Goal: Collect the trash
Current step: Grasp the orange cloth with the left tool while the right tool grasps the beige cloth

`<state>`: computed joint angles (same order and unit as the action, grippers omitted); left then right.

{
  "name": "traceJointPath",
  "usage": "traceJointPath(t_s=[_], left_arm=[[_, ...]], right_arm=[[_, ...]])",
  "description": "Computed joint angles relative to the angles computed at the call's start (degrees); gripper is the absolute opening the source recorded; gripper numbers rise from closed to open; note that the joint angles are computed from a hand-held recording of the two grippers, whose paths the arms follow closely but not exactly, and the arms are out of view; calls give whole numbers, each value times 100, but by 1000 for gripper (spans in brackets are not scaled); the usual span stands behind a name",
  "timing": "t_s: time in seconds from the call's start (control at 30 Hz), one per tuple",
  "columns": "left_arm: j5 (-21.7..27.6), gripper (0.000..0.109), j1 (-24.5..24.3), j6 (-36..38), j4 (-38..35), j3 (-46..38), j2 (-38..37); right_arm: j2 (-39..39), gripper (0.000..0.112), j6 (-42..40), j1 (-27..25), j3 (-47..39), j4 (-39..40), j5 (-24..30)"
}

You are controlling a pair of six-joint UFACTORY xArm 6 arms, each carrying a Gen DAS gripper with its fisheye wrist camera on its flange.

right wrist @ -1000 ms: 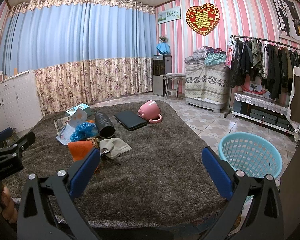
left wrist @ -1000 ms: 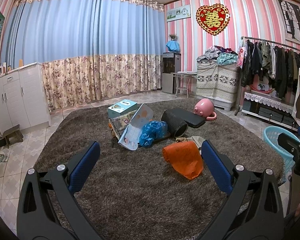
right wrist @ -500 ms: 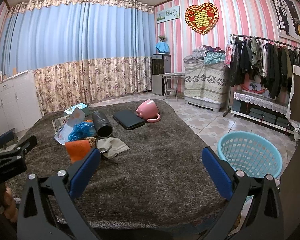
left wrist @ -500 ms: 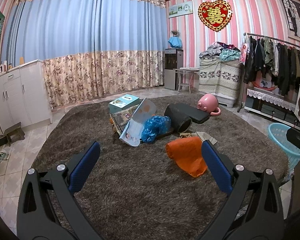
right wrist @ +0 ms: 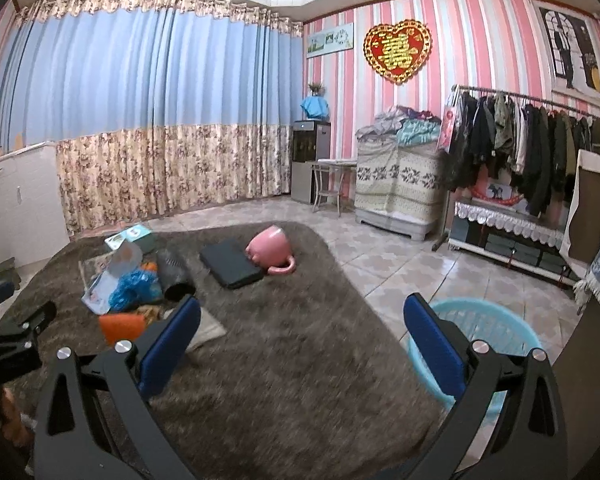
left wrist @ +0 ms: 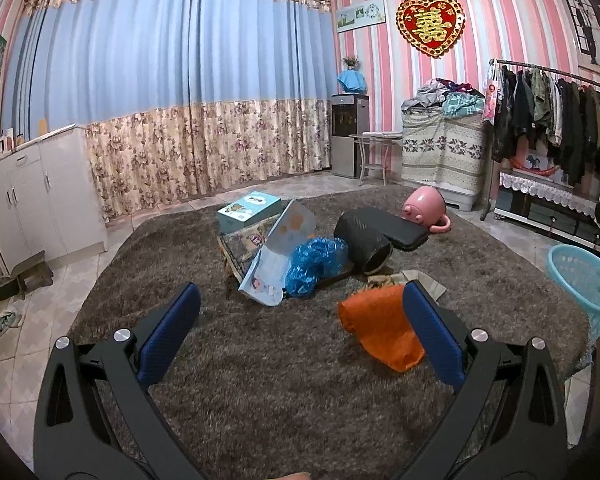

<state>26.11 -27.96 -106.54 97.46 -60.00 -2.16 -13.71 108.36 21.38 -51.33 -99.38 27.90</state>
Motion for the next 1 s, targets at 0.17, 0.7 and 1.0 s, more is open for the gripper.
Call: traceJointPath(t_s=[0.17,0.7,1.0], left_arm=[[-502,98,175,274,-325,-170,247],[-822,98,253,1162,-1272,-1089,1622],[-1499,57,271,2467,-2158,-1573,2186]], right_arm=[[249,99,307,-253,-66,-158,-253],[799,99,-870,-375,-106,1160,40],[897,99,-952,-673,-111,1458,-554]])
